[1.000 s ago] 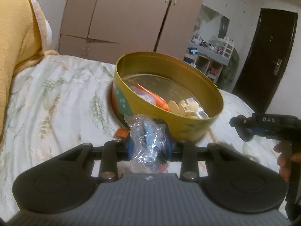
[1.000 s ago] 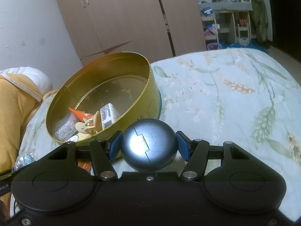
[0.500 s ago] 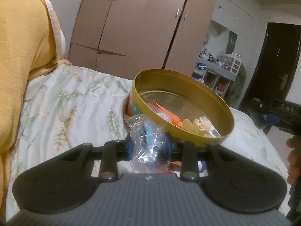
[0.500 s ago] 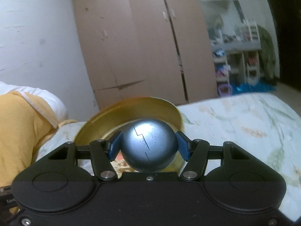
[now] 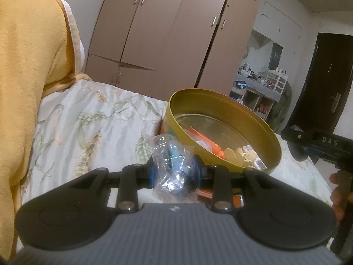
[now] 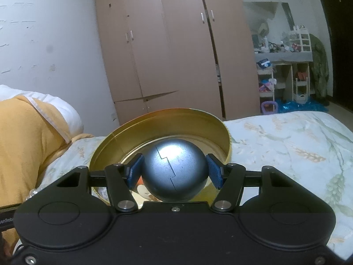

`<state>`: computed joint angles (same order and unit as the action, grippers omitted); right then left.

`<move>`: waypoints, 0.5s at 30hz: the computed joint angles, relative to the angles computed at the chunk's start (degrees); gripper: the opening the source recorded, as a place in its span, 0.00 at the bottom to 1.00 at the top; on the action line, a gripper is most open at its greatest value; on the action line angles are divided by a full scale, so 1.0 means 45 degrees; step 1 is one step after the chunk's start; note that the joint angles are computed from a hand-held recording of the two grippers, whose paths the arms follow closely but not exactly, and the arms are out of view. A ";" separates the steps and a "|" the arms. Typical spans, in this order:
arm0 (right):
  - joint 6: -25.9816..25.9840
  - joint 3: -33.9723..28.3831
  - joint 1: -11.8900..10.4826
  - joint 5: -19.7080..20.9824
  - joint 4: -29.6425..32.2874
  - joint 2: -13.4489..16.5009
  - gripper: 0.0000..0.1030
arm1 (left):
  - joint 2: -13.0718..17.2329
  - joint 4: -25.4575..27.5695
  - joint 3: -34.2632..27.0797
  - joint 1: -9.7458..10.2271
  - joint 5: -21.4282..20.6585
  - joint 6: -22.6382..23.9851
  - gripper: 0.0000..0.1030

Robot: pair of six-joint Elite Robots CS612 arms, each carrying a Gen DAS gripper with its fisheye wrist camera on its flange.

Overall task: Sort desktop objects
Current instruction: 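Hold the compact over the tin with the right gripper while the left gripper carries the bag toward the tin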

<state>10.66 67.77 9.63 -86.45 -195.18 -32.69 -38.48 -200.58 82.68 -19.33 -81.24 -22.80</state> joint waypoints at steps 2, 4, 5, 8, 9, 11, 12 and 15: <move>-0.0011 -0.0185 0.0029 0.0028 -0.0004 0.0102 0.57 | -0.0008 0.0011 0.0007 0.0020 -0.0167 0.0030 0.36; -0.0020 -0.0367 0.0065 -0.0003 -0.0093 0.0214 0.57 | -0.0009 0.0082 -0.0012 0.0026 -0.0358 0.0182 0.36; -0.0064 -0.0486 0.0081 -0.0031 -0.0095 0.0282 0.57 | 0.0002 0.0146 -0.0032 0.0031 -0.0459 0.0306 0.36; -0.0180 -0.0701 0.0118 -0.0083 -0.0109 0.0420 0.57 | -0.0006 0.0466 -0.0079 0.0045 -0.0869 0.0634 0.36; -0.0239 -0.0761 0.0127 -0.0117 -0.0088 0.0455 0.57 | -0.0002 0.0573 -0.0094 0.0053 -0.1006 0.0730 0.36; -0.0228 -0.0889 0.0141 -0.0232 0.0018 0.0520 0.57 | -0.0006 0.0740 -0.0105 0.0068 -0.1294 0.0934 0.36; -0.0174 -0.0942 0.0126 -0.0248 0.0090 0.0534 0.57 | -0.0006 0.0769 -0.0105 0.0072 -0.1414 0.1038 0.36; -0.0016 -0.1225 0.0150 -0.0419 0.0303 0.0647 0.57 | -0.0006 0.0742 -0.0080 0.0074 -0.1555 0.1295 0.36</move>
